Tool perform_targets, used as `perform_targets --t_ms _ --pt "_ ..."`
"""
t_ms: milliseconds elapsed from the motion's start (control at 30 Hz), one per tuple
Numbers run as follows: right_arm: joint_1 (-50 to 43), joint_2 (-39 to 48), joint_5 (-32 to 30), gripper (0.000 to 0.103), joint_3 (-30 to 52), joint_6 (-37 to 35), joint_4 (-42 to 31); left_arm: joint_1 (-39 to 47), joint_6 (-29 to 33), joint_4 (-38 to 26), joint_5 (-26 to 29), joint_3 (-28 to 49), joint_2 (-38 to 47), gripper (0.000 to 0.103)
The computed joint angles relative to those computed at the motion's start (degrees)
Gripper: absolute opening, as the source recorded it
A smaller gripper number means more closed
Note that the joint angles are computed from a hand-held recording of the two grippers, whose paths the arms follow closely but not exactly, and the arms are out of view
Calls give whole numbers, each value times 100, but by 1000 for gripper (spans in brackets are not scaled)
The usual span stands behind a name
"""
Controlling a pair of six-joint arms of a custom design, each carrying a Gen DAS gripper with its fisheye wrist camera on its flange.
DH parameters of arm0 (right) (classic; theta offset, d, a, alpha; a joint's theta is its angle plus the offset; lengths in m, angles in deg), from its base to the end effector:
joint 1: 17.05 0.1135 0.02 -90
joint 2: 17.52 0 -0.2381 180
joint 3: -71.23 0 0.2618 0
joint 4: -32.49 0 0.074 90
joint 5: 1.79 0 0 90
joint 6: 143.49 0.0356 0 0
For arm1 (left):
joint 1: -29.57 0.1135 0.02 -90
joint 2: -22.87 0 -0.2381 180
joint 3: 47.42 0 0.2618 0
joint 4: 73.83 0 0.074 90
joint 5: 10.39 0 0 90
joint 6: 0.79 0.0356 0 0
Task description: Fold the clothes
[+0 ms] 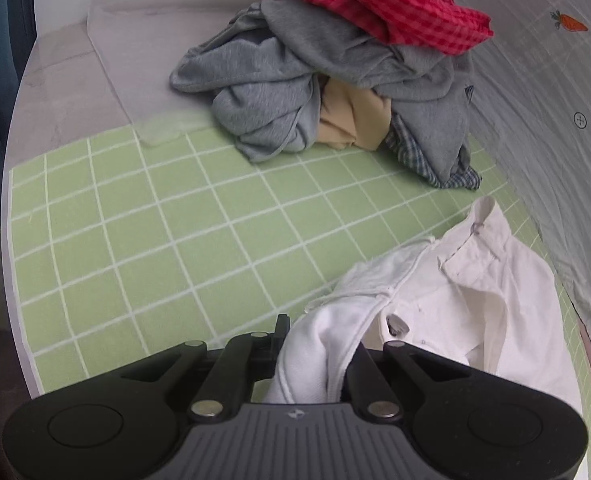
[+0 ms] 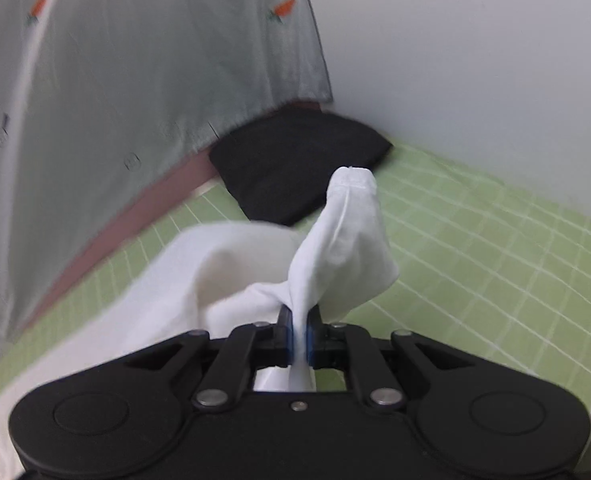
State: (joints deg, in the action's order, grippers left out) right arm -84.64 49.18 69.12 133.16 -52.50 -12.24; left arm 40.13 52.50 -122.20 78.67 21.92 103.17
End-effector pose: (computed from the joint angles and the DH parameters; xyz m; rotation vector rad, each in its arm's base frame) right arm 0.1086 -0.2328 0.2286 1.2153 2.0435 -0.1471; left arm 0.2877 0.0542 0.2042 -1.0530 2.3915 -0.1412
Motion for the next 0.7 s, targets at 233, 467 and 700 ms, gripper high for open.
perform_targets --t_ms 233,467,700 --pt "1074 368 72 8 -617 30 -4 -291 -46 -14 17 2 290 6" --pt "2792 2335 388 8 965 1184 846 -590 -263 -109 -383 567 912 5" --pt "3821 4912 575 6 4164 1739 776 -865 -521 -26 -547 1190 1579 5"
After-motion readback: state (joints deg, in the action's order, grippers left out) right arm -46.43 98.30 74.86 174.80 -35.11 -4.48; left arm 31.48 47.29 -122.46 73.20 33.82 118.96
